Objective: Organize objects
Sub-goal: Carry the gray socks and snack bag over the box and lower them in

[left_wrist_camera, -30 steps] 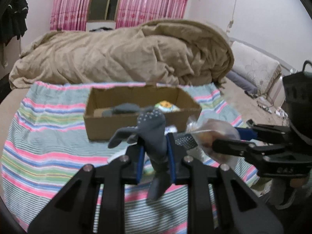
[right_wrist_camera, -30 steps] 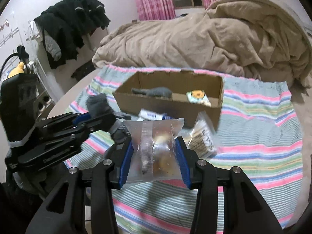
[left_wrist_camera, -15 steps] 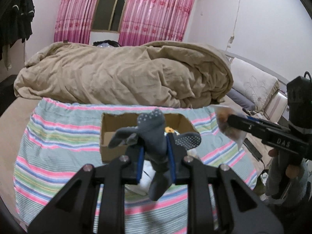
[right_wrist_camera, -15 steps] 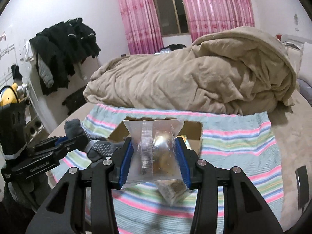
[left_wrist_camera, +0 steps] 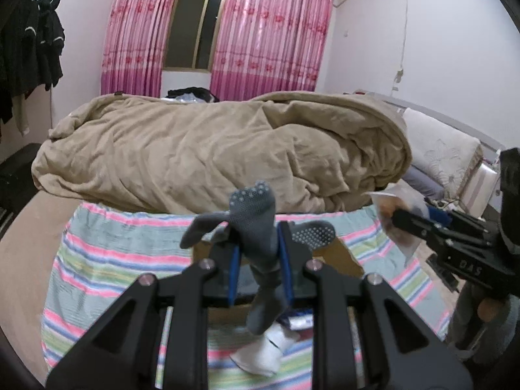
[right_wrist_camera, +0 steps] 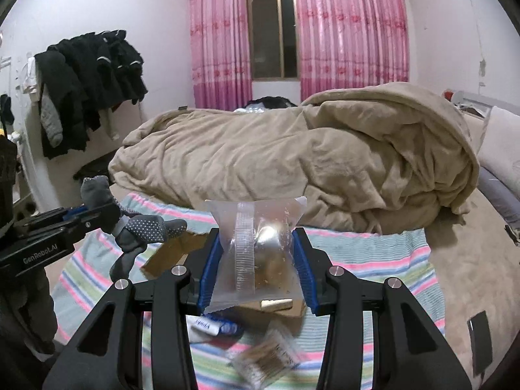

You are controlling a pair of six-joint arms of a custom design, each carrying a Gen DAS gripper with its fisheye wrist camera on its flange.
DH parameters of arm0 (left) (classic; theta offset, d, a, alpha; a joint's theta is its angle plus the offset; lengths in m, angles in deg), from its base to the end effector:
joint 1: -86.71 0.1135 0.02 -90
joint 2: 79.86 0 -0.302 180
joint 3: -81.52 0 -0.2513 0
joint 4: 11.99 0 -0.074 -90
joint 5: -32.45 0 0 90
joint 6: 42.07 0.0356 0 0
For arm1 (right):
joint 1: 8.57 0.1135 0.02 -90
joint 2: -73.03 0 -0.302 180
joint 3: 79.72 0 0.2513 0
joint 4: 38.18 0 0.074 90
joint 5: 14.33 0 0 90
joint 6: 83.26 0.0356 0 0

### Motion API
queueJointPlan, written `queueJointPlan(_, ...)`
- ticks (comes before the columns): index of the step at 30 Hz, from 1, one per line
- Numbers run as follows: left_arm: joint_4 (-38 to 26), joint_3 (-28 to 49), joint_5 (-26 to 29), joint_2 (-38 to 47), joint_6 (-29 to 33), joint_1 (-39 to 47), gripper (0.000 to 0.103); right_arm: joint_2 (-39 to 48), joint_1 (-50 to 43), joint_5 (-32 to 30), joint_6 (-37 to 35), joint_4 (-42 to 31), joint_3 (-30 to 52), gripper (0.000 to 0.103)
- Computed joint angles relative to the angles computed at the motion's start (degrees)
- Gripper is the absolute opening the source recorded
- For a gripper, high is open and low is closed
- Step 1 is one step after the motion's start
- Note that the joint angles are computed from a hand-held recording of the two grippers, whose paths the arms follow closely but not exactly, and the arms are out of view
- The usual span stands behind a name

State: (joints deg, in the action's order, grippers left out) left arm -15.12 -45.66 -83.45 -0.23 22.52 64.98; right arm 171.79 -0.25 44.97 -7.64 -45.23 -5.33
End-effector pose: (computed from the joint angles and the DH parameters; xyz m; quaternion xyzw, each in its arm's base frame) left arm 0.2675 -0.0899 0.2443 -0.1392 0.8397 -0.0172 0.5246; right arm 0.3775 0.0736 0.2537 -0.2925 0.7991 0.2056 0.4833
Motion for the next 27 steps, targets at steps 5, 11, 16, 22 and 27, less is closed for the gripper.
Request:
queueJointPlan(5,1.7,2.1,1.4,5.0,0.3,2.8,0.021,3.9,1.4,2.2,1.3,0.2,3.9,0.046)
queueJointPlan(11,4.7,3.9,3.2,10.3,2.0,5.8,0.021,9.7,2.7,2.5,3.7,-3.1,10.5,0.046)
queueJointPlan(16,4.7,6.2,6.6,15.5,1.7,8.6,0.022,14.3,4.4,4.1,3.9,-5.2,14.5,0.046)
queueJointPlan(22,4.3,8.8,10.2,21.2,1.5,10.8,0.021,19.0,6.6,6.4,2.3,-8.3,17.7,0.046)
queueJointPlan(27,4.4,10.0,11.7,24.7,1.6,11.3,0.022,22.8,8.1,6.5,1.5,-12.2,21.1,0.046)
